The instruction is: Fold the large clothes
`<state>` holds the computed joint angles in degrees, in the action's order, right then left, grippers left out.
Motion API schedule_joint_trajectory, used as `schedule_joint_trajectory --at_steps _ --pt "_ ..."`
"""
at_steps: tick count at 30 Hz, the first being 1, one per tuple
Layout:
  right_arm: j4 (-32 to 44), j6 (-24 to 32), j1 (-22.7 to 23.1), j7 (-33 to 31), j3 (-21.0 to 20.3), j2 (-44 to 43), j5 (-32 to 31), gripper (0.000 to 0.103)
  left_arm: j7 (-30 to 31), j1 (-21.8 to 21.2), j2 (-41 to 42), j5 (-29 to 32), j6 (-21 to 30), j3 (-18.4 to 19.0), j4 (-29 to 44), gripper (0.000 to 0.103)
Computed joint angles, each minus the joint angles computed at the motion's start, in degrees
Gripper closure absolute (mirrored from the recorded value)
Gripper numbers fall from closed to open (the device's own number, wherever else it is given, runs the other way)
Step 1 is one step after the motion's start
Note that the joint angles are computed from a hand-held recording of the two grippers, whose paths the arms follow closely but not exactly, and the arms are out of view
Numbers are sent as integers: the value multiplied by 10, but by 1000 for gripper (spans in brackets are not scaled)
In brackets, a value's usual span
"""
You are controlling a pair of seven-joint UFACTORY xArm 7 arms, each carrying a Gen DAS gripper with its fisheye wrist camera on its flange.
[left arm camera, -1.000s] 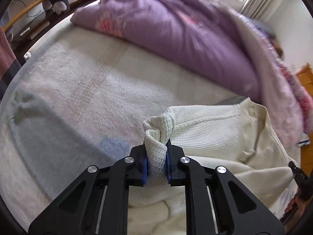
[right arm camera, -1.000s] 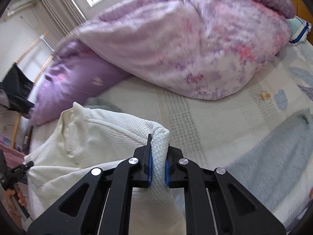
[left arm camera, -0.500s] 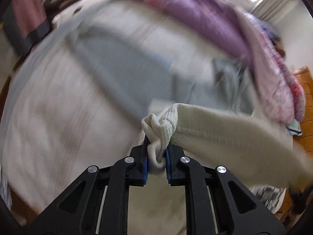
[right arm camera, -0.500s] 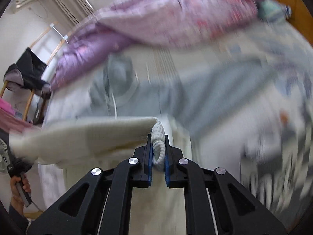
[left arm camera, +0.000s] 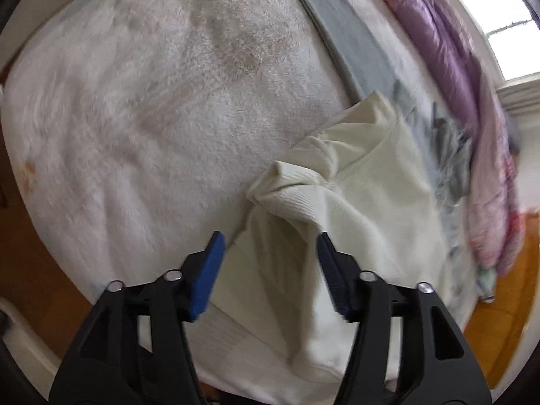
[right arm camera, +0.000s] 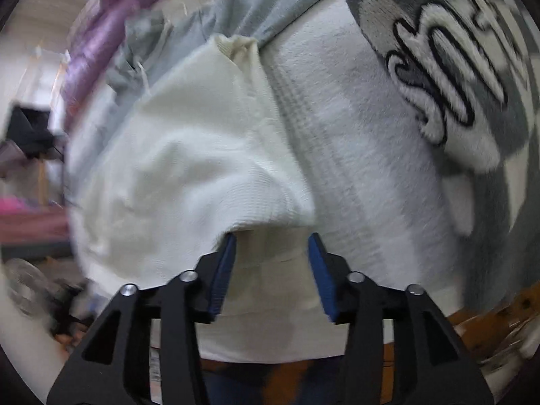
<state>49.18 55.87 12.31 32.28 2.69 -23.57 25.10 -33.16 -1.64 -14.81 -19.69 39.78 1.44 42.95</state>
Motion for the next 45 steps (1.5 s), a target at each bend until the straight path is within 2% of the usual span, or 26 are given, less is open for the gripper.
schedule_joint_trajectory --at_steps 2,4,6,7,9,10,11,12,13,16,18,22,24,25,27,28,29,30,31,33,34,35,36,42,45 --pt "-32 -50 4 20 0 -23 43 49 35 -14 -1 -50 -29 13 -7 33" --pt "-62 -94 16 39 1 -42 84 48 82 -27 11 -101 -48 25 -6 28" --pt "-93 -149 32 58 3 -56 123 47 107 -32 38 -126 -56 23 6 28" --pt "-106 -179 33 81 15 -60 125 47 116 -33 51 -137 -55 21 14 28" --pt "-100 -196 29 120 33 -38 89 47 137 -30 84 -140 -45 13 35 29" --pt "-101 -211 23 143 46 -28 61 52 139 -27 102 -131 -44 7 47 37" --pt "-107 -234 24 155 51 -24 48 84 152 -26 120 -126 -50 0 57 63" --pt "-114 -246 19 179 60 -22 25 99 160 -23 134 -114 -47 -5 65 79" --pt "-119 -243 12 209 67 -25 2 99 163 -20 145 -95 -38 -10 73 98" --pt "-121 -212 11 260 83 -50 -64 99 173 -16 131 -70 -51 -20 58 99" --pt "-132 -178 20 277 83 -82 -90 99 186 -13 107 -70 -47 -19 36 99" --pt "-161 -165 40 297 76 -99 -98 99 224 -14 81 -90 -41 -10 -4 99" --pt "-171 -172 48 298 72 -90 -95 97 262 -19 82 -129 -52 -4 -16 97" --pt "-179 -185 50 302 73 -89 -96 92 276 -20 84 -150 -57 -1 -20 94" --pt "-174 -174 39 322 88 -90 -126 85 311 -24 82 -197 -79 2 -32 86" --pt "-164 -157 30 338 102 -92 -151 82 314 -24 78 -197 -91 -2 -38 78" --pt "-152 -139 22 349 115 -91 -168 76 302 -23 62 -179 -112 -7 -55 49" --pt "-130 -98 12 375 134 -97 -209 72 270 -18 44 -148 -138 -16 -73 40" --pt "-118 -72 7 395 149 -105 -236 66 243 -15 26 -124 -164 -21 -92 36" --pt "-93 -46 1 429 177 -110 -285 62 227 -26 -4 -126 -189 -9 -126 36" --pt "-93 -59 6 432 179 -109 -296 63 231 -40 -9 -150 -184 6 -136 36" --pt "-87 -94 13 427 183 -98 -310 63 247 -57 -9 -179 -181 22 -141 36" --pt "-76 -116 19 418 184 -79 -322 63 251 -61 -5 -184 -175 25 -142 36" --pt "35 -307 47 357 185 131 -407 69 222 -68 -2 -155 -218 10 -170 36" --pt "91 -339 66 353 174 221 -446 76 213 -73 -3 -135 -213 9 -168 41"
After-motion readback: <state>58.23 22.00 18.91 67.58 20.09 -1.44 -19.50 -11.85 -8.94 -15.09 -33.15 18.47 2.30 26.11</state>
